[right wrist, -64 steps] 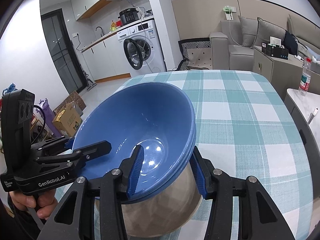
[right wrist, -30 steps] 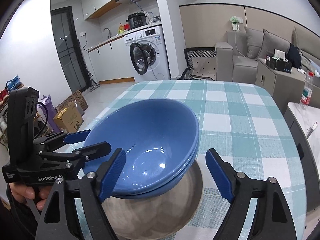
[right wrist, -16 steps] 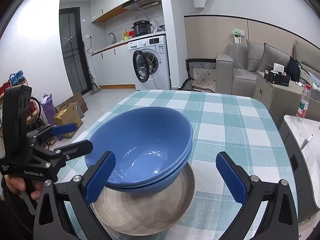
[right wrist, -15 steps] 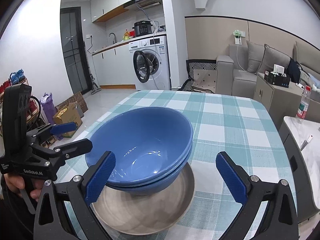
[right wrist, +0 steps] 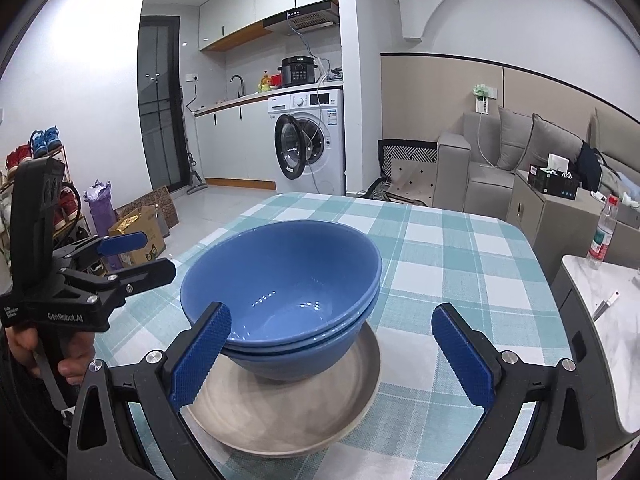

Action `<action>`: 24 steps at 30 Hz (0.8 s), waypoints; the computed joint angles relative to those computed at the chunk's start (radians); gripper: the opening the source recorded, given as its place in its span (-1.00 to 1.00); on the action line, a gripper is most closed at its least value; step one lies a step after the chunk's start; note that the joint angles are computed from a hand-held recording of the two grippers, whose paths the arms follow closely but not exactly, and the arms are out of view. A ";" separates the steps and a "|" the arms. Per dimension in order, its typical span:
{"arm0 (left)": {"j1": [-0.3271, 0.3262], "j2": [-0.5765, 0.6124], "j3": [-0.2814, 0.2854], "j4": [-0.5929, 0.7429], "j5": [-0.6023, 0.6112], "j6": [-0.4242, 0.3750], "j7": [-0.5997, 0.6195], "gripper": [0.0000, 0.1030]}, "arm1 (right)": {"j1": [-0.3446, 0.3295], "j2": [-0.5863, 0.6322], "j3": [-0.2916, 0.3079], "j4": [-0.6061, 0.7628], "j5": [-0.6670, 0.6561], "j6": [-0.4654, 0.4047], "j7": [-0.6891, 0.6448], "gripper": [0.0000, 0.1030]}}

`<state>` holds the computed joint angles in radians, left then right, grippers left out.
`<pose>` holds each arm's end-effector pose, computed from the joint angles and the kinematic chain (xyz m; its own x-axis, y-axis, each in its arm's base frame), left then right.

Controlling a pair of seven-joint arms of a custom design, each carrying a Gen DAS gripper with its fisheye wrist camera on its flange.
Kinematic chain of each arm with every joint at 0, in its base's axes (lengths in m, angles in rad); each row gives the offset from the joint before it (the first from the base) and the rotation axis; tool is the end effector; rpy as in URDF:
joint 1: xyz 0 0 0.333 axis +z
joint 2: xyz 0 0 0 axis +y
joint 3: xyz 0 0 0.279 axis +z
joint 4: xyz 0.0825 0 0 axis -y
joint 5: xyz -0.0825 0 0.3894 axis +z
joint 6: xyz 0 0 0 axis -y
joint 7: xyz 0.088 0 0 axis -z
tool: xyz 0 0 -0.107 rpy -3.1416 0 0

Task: Organize plates and bowls

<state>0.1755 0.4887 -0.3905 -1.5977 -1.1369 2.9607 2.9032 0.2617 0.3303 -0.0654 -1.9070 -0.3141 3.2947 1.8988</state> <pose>0.7027 -0.0484 0.3954 -0.4048 -0.9100 0.0894 -0.4784 0.1275 -0.8688 0.6391 0.1637 0.4141 0.2300 -0.9730 -0.0173 -0.4875 -0.0998 -0.8674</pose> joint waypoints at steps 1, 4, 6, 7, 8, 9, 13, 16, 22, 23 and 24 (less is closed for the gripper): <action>0.003 0.003 -0.004 0.000 -0.006 0.004 0.009 1.00 | 0.010 0.000 -0.011 -0.009 0.002 0.014 0.003 0.99; 0.020 0.009 -0.025 -0.004 -0.044 0.017 0.065 1.00 | -0.018 0.003 0.017 -0.021 0.001 0.034 -0.003 0.99; 0.028 0.011 -0.040 -0.009 -0.083 0.039 0.114 1.00 | 0.013 0.002 -0.014 -0.036 0.007 0.055 -0.012 0.99; 0.032 0.015 -0.045 -0.007 -0.100 0.044 0.137 1.00 | 0.018 0.001 -0.019 -0.041 0.011 0.062 -0.018 0.99; 0.041 0.019 -0.057 -0.004 -0.128 0.047 0.174 1.00 | 0.030 0.001 -0.029 -0.047 0.018 0.071 -0.024 0.99; 0.043 0.021 -0.060 -0.002 -0.149 0.049 0.199 1.00 | 0.039 -0.001 -0.037 -0.054 0.027 0.081 -0.030 0.99; 0.043 0.031 -0.062 0.010 -0.242 0.055 0.304 1.00 | 0.061 0.004 -0.052 -0.078 0.064 0.130 -0.064 0.99; 0.033 0.036 -0.048 0.014 -0.293 0.051 0.366 1.00 | 0.059 0.012 -0.045 -0.096 0.091 0.165 -0.092 0.99; -0.001 0.055 -0.005 0.037 -0.347 0.043 0.406 1.00 | 0.056 0.027 -0.035 -0.105 0.140 0.193 -0.139 0.99; -0.001 0.055 -0.006 0.039 -0.364 0.044 0.422 1.00 | 0.043 0.027 -0.022 -0.107 0.138 0.197 -0.136 0.99; 0.000 0.056 -0.007 0.040 -0.387 0.042 0.446 1.00 | 0.022 0.031 -0.004 -0.108 0.128 0.212 -0.125 0.99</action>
